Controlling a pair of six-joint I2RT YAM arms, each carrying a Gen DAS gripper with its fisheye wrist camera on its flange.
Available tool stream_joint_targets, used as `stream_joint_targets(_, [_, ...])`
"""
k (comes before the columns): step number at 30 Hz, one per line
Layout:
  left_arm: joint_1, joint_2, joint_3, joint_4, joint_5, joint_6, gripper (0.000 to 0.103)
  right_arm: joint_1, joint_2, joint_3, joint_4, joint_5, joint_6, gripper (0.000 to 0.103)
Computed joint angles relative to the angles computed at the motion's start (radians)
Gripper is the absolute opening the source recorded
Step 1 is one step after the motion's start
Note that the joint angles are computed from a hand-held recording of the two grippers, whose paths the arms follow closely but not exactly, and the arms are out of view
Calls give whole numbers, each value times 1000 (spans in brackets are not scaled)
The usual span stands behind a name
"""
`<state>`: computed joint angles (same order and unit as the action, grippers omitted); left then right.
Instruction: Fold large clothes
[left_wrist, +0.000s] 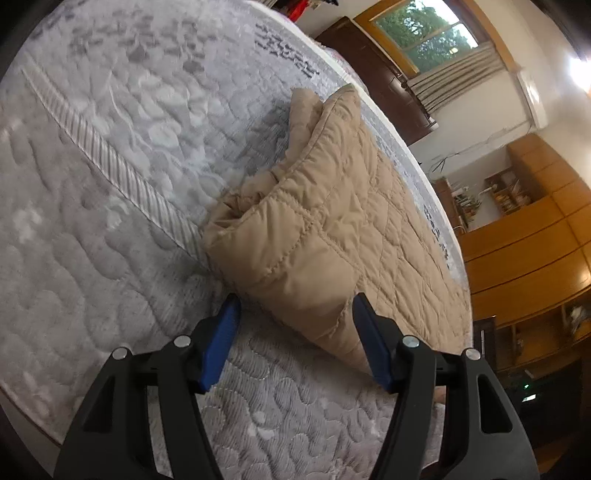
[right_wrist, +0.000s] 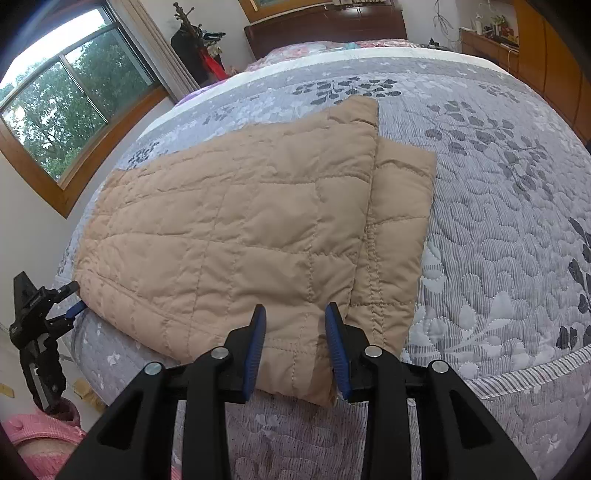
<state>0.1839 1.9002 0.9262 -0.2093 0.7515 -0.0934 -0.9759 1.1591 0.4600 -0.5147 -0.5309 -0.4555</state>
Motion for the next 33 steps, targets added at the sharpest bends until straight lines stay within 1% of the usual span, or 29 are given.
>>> stream_joint_targets(5, [-4, 21, -4, 66, 19, -50, 63, 9, -9, 3, -7, 14, 0, 33])
stream_joint_targets(12, [-25, 39, 4, 134, -12, -103, 62, -1, -22, 0, -12, 49, -2, 34])
stream_joint_targets(15, [-44, 38, 10, 156, -36, -126, 61, -26, 12, 1, -5, 51, -15, 34])
stream_joint_targets(17, [-66, 38, 14, 178, -71, -153, 55, -30, 39, 1, 7, 51, -17, 33])
stream_joint_targets(19, [-84, 49, 32, 182, -86, -165, 43, -19, 52, -5, 30, 63, -11, 33])
stream_joint_targets(22, [-103, 55, 36, 203, -95, -180, 29, -1, 76, -6, 59, 78, 4, 33])
stream_joint_targets(25, [-124, 42, 9, 253, -122, -191, 22, 10, 95, -7, 80, 83, 14, 33])
stream_joint_targets(30, [-178, 40, -12, 318, -189, -217, 18, 3, 125, -4, 101, 66, 10, 33])
stream_joint_targets(33, [-184, 12, -33, 330, -195, -216, 12, -5, 133, 1, 97, 60, 10, 33])
